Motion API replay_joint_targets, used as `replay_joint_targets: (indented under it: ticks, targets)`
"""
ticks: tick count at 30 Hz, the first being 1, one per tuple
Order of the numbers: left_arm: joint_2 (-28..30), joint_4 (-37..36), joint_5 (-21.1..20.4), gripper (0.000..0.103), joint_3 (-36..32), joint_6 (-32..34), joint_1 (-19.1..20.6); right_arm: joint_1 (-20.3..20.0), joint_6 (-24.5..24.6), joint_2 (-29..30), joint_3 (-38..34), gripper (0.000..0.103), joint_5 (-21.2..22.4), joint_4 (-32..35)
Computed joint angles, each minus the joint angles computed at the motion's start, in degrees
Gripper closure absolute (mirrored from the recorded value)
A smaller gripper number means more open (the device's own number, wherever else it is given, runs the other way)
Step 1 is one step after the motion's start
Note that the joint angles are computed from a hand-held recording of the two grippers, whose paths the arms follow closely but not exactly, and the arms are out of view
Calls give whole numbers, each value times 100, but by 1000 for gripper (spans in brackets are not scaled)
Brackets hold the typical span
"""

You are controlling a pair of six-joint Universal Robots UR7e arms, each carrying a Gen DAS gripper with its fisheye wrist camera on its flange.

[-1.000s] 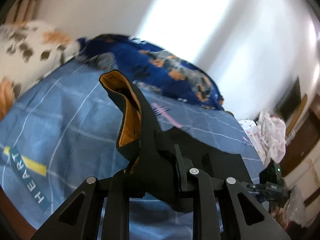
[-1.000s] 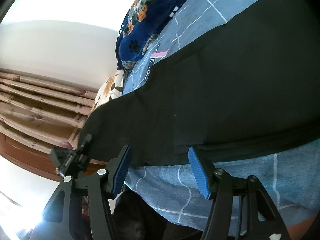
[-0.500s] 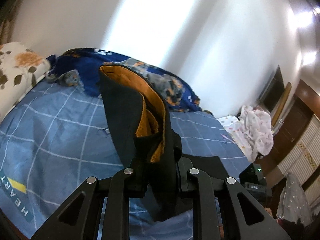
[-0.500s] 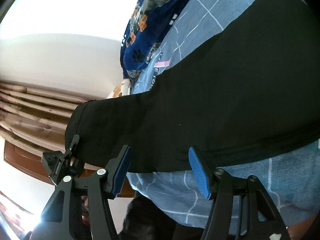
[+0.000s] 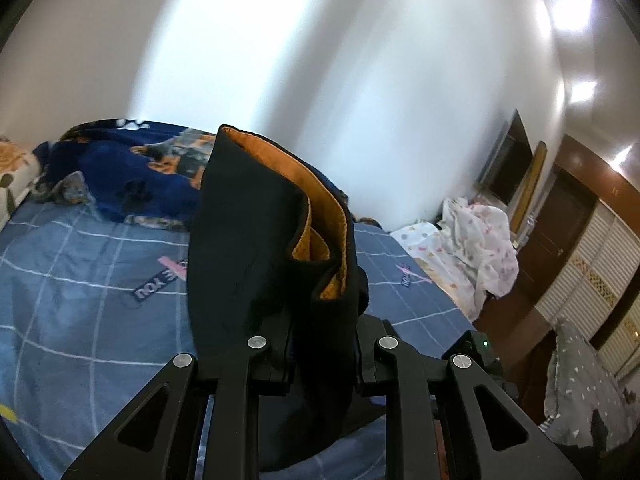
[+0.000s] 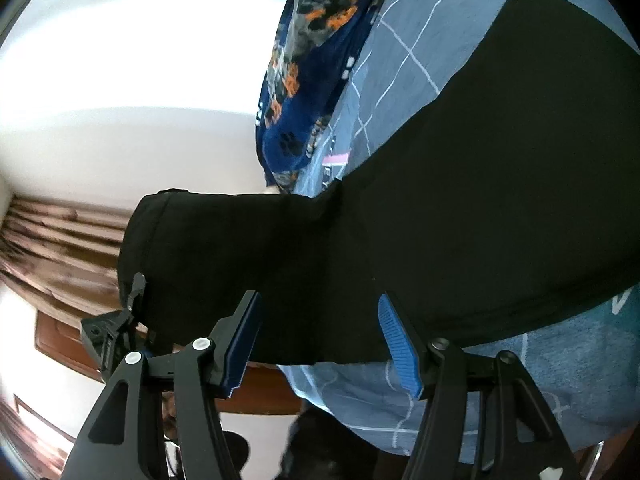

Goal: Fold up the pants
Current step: 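Lift the orange-lined waistband with the left gripper and fold it over the trousers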

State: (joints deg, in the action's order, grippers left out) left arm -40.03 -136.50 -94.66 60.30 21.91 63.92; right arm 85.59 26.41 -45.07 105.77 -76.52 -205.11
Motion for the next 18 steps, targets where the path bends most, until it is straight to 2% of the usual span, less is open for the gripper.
replay_joint_targets:
  ticks: [9, 18]
  targets:
    - [321, 255, -163, 82, -185, 47, -222, -187, 358, -79, 158, 42, 387, -539]
    - [855, 615, -261, 82, -548, -188, -412, -386, 718, -267, 294, 42, 662, -1082]
